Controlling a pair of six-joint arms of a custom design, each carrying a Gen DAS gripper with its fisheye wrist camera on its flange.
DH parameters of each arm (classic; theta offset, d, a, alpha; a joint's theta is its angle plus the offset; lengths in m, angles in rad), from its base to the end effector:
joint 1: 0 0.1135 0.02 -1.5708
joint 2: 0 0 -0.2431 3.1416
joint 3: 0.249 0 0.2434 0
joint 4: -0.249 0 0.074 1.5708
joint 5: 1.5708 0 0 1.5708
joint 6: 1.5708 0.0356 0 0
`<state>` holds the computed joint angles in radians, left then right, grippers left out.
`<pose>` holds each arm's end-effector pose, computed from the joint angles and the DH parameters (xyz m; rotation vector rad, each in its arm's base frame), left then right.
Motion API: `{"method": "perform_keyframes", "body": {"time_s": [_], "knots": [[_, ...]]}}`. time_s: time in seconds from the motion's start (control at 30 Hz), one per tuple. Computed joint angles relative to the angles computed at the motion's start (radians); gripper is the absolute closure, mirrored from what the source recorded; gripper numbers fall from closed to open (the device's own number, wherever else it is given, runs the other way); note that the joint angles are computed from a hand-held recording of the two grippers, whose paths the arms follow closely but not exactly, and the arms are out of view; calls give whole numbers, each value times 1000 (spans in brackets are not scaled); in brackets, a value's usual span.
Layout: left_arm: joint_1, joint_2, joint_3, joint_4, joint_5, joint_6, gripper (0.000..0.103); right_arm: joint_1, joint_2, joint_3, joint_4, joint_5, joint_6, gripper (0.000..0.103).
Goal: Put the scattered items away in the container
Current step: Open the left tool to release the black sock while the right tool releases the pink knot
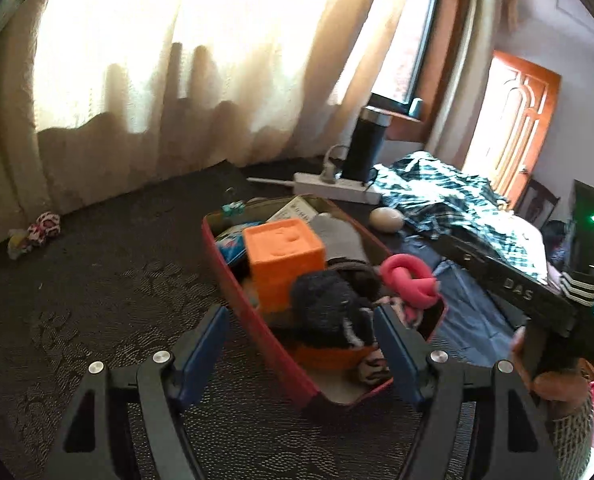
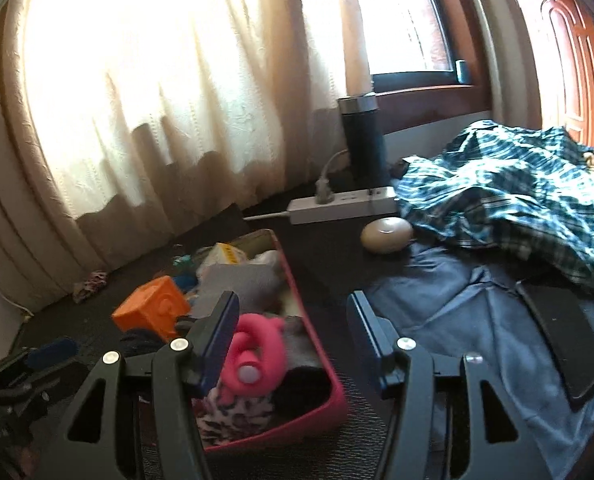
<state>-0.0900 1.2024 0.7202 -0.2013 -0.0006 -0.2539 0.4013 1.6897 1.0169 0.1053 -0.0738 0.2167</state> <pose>0.2532 -0.0228 0.2148 -0.1854 2.2532 -0.1832 0.3332 0.1442 0.1959 -0.2436 2.1552 0.4379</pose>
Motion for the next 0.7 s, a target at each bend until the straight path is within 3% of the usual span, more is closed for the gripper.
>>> {"method": "perform_keyframes", "body": {"time_s": [0.33,0.7], "knots": [[-11,133,26,44,-35,30,27,101,113,51,-12,208,-137,43],[-22,98,25,-4,-46,1,27,125,98,66,-56,247,-147,43]]}}
